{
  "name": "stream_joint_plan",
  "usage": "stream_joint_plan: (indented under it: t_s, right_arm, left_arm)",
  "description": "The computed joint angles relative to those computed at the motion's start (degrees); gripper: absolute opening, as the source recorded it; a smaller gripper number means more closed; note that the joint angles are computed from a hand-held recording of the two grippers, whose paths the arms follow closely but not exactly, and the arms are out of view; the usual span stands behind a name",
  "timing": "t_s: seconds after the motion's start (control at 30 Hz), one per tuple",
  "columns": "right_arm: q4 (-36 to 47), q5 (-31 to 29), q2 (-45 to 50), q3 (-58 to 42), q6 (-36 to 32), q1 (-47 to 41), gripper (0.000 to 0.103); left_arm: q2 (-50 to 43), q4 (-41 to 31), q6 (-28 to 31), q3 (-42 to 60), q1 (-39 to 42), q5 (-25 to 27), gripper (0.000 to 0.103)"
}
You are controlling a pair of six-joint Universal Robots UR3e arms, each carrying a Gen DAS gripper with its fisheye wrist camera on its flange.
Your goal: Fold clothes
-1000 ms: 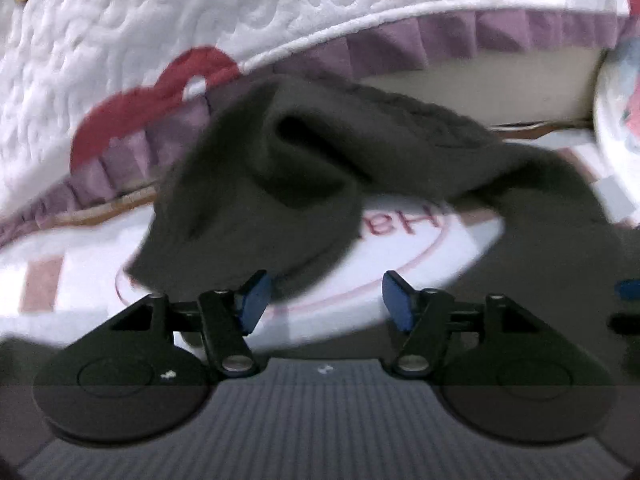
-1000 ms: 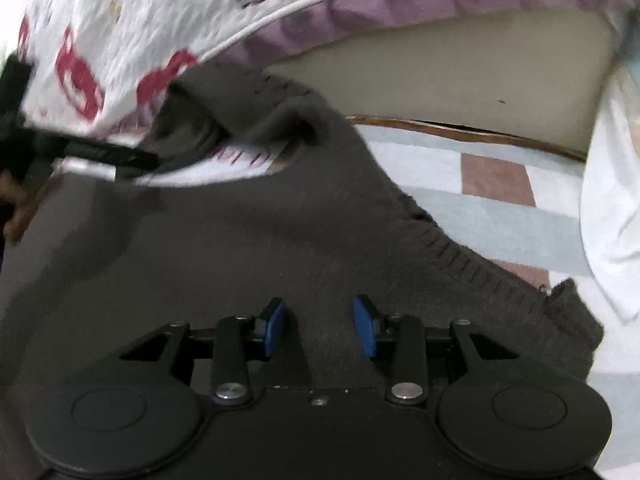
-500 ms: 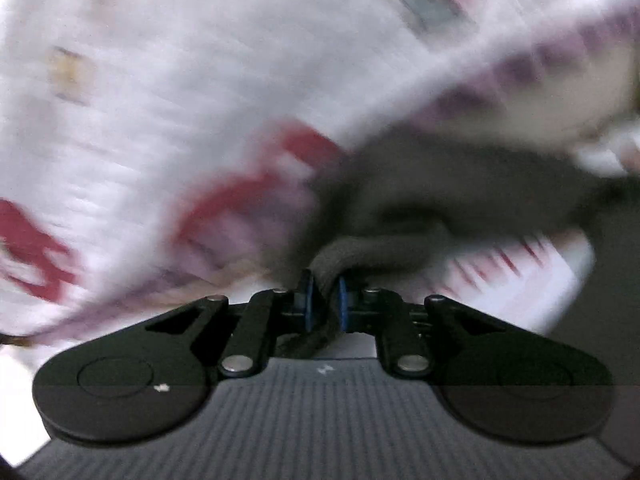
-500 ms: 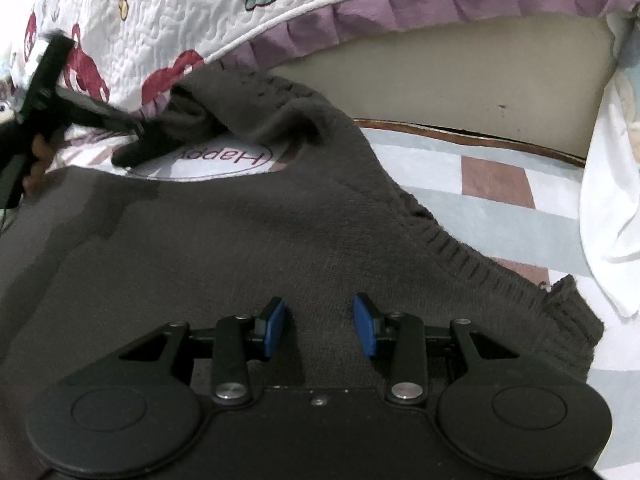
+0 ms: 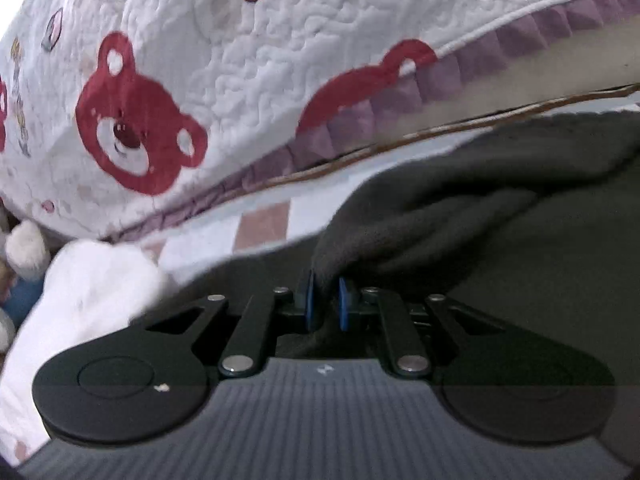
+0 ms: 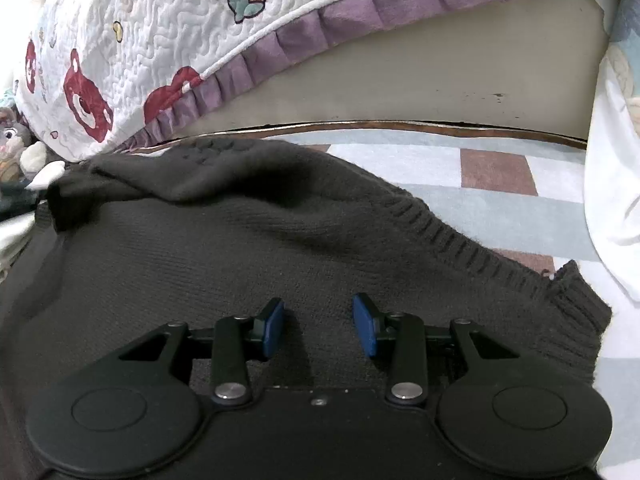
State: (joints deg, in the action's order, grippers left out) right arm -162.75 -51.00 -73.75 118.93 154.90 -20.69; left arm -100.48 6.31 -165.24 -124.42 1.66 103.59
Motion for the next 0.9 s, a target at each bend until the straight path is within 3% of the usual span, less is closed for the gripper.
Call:
stream_joint_plan:
  t_s: [0.03, 0.13, 0.27, 0.37, 0.43, 0.53, 0.67, 0.73, 0.83, 0.9]
  right_arm:
    - [5.5, 3.2, -2.2, -0.3, 1.8, -1.6, 0.045]
    - [17.5, 19.2, -8.1, 1.3, -3.2, -7.7, 0.045]
    - [9.9, 18.4, -6.1, -3.8, 0.2, -6.3, 0.052]
    - [1.8, 12.0, 2.2, -12.4, 11.6, -3.6, 0.052]
    - [5.7, 9.9, 7.8, -20.8, 15.0, -2.3, 0.052]
    - [11.3, 10.1, 12.6, -29.5, 13.7, -0.1, 0.052]
    - [22.8, 10.5, 13.7, -36.8, -0.7, 4.5, 0.054]
    - [26.9, 6.5, 13.9, -39.5, -8.4, 8.1, 0.066]
    - [15.6, -7.6, 14.7, -36.9, -14.3, 14.7, 0.066]
    - [7.1, -13.7, 16.3, -34.9, -17.0, 17.3, 0.063]
  left_arm:
    - [0.8, 0.2, 0.3, -0.9, 0.2, -0.4, 0.011]
    - [2.2, 1.0, 1.4, -1.9, 0.5, -0.2, 0.011]
    - [1.9, -0.6, -0.7, -0.3, 1.5, 1.0, 0.010]
    - [5.5, -6.9, -4.0, -0.6, 5.1, -3.9, 0.011]
    - [8.9, -7.9, -6.5, -3.1, 8.6, -9.6, 0.011]
    - [14.4, -10.3, -10.6, -6.4, 14.4, -18.3, 0.015]
    - [17.7, -9.9, -15.1, -8.2, 18.2, -23.4, 0.021]
    - [17.8, -8.3, -16.7, -8.2, 18.0, -22.4, 0.022]
    - [18.1, -6.6, -18.2, -8.0, 17.8, -21.2, 0.027]
    - [18.4, -7.9, -18.4, -7.4, 17.6, -20.8, 0.029]
